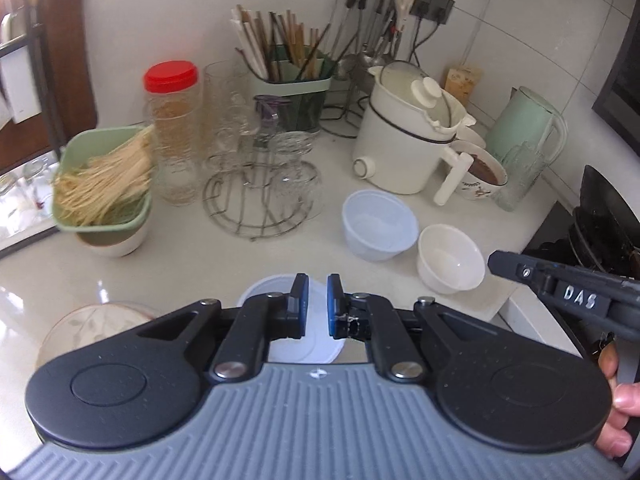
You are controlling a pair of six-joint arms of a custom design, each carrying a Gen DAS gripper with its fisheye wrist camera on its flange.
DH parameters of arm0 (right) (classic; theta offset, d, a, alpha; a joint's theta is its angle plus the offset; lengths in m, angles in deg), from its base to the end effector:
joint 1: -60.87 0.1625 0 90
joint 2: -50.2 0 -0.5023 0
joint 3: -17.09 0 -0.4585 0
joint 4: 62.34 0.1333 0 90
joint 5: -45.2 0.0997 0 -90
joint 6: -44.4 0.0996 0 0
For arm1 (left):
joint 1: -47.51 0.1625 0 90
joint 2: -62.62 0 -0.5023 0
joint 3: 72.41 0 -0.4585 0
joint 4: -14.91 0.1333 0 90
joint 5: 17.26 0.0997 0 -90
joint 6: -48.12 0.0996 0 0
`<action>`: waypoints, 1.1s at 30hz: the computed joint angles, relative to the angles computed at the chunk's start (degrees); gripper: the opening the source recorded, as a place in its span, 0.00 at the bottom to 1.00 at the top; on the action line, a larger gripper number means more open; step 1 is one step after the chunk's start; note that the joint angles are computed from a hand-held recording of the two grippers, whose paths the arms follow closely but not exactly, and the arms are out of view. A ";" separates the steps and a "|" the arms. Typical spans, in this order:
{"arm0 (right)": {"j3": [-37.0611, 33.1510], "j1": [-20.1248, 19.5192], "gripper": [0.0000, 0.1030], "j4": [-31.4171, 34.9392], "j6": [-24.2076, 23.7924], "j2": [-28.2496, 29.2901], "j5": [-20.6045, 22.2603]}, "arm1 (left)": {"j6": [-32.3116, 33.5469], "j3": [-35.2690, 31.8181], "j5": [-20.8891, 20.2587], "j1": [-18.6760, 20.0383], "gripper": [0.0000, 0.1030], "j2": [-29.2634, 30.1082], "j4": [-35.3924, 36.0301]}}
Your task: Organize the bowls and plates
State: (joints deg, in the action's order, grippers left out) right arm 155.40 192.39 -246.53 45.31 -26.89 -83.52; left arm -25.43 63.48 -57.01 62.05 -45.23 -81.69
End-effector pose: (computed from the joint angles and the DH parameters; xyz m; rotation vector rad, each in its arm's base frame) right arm 0.3574 -0.2965 0.2393 0.6311 -2.4637 1.0195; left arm -0.2573 -0.2836 0.3294 0.2523 2.3889 -0.9603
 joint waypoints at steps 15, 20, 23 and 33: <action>-2.48 -8.30 0.15 1.84 -1.61 -1.26 2.45 | 17.24 -1.94 -2.86 12.94 0.19 13.76 -25.39; -4.50 -10.62 0.30 3.91 -2.35 -0.30 4.45 | 20.85 -3.50 -2.96 16.27 0.30 17.14 -28.83; -6.04 -11.82 0.34 4.70 -2.77 0.72 5.35 | 21.91 -4.72 -2.95 18.04 0.36 19.10 -30.01; -10.11 -15.30 0.34 9.19 -4.56 4.52 6.98 | 23.03 -7.89 -4.81 24.05 0.36 23.53 -31.46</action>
State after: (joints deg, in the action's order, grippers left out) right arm 145.29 177.09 -237.34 40.75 -22.37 -76.54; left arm -2.40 55.59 -61.83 86.10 -21.70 -113.15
